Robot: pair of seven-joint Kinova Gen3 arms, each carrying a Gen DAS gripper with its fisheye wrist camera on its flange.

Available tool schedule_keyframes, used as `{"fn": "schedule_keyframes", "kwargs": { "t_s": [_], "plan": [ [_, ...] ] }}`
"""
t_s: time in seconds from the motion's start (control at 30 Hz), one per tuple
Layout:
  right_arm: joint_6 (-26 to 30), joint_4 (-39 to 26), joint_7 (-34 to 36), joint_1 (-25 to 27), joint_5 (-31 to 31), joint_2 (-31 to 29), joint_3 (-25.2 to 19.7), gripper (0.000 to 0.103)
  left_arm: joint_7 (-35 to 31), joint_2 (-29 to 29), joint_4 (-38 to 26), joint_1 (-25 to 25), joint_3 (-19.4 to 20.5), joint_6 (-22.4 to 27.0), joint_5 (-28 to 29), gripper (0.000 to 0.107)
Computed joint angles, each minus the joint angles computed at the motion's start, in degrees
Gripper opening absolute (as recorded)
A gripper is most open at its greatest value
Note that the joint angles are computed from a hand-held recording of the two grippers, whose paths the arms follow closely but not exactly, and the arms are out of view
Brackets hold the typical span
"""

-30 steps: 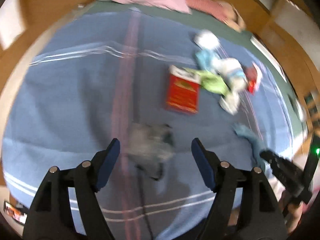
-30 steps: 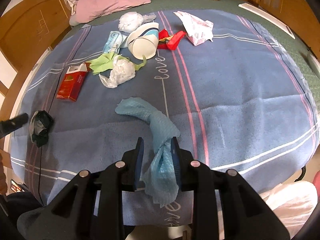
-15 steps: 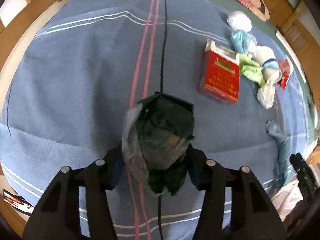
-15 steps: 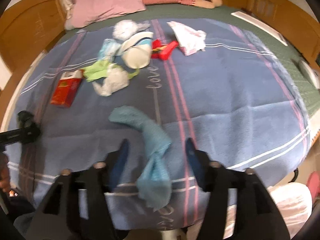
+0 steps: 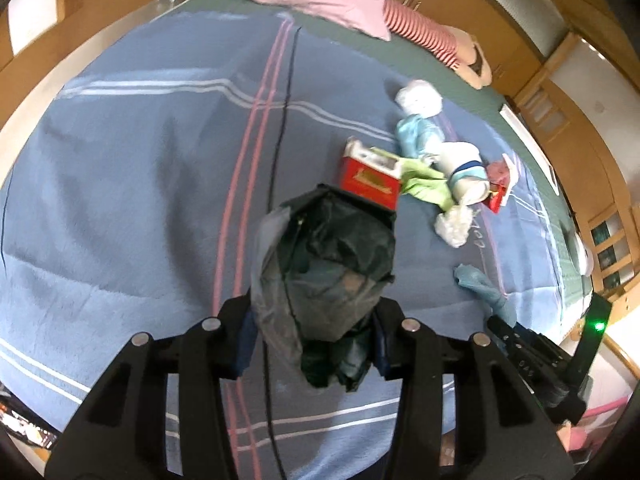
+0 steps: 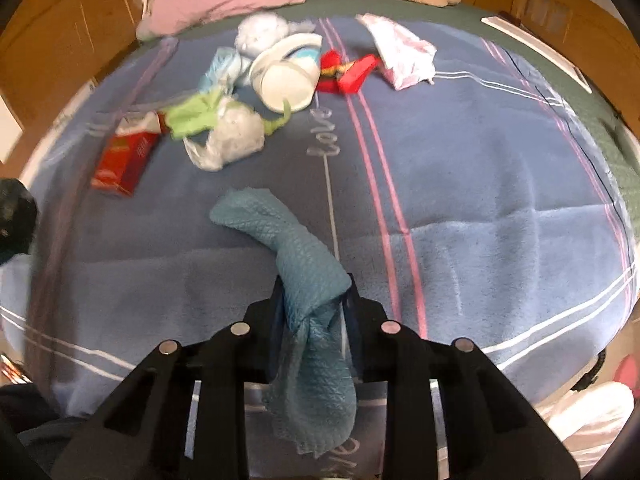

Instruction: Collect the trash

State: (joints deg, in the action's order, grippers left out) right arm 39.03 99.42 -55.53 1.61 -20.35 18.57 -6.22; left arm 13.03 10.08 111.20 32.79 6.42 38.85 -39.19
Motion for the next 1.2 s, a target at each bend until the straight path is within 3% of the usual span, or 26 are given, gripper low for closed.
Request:
{"fn": "schedule_keyframes", "kwargs": {
  "t_s": [0.17, 0.3, 0.43, 0.57, 0.67, 0.73, 0.83, 0.93, 1.07, 1.2],
  "plan": [
    [6.14, -2.86, 4.1, 5.62, -5.81, -0.91, 0.08, 0.028, 1.01, -0.04, -0.21, 1.09, 0.33, 0.34, -1.21, 0.046],
    [9.35, -3.89, 12.17, 12.26, -12.76, -2.83, 0.17, 0.028, 3.02, -1.18, 0.65, 1.89, 0.62, 0.3, -3.35, 0.046],
    [14.23, -5.69, 19.65, 16.97, -19.07, -2.88, 3.24, 0.028, 4.79, -0.92, -0.13, 3.1, 1.53, 3.36, -7.26, 0.046],
    [18.7, -7.56, 24.32, 20.82, -20.95, -3.09, 5.8, 0.028, 8.93, -1.33, -1.31, 3.01, 3.31, 6.89, -9.13, 0.045],
    [20.63, -8.64, 26.99, 23.59, -21.13, -4.0, 8.03, 0.028, 10.93, -0.52, -5.86, 8.58, 2.7, 13.88, -10.55, 0.045],
    [23.1, -9.92, 27.69, 25.65, -20.73, -4.24, 9.61, 0.028, 11.62, 0.5, -9.1, 9.88, 5.69, 16.61, -12.54, 0.045],
    [25.28, -10.47, 29.42, 28.28, -19.96, -5.33, 11.37, 0.028, 9.95, 3.27, -15.48, 13.75, 7.07, 19.58, -13.32, 0.045],
    [27.61, -10.41, 32.15, 30.69, -19.99, -6.39, 12.77, 0.028, 5.03, 7.29, -23.27, 18.83, 7.17, 20.6, -13.26, 0.045],
    [29.52, -9.42, 36.26, 33.02, -19.22, -8.11, 14.83, 0.028, -4.29, 13.4, -33.2, 20.84, 10.11, 21.27, -10.98, 0.045],
    [31.37, -9.26, 37.65, 33.77, -17.13, -8.09, 16.05, 0.028, -10.21, 17.42, -39.37, 23.85, 8.56, 20.74, -7.52, 0.045]
  ]
}}
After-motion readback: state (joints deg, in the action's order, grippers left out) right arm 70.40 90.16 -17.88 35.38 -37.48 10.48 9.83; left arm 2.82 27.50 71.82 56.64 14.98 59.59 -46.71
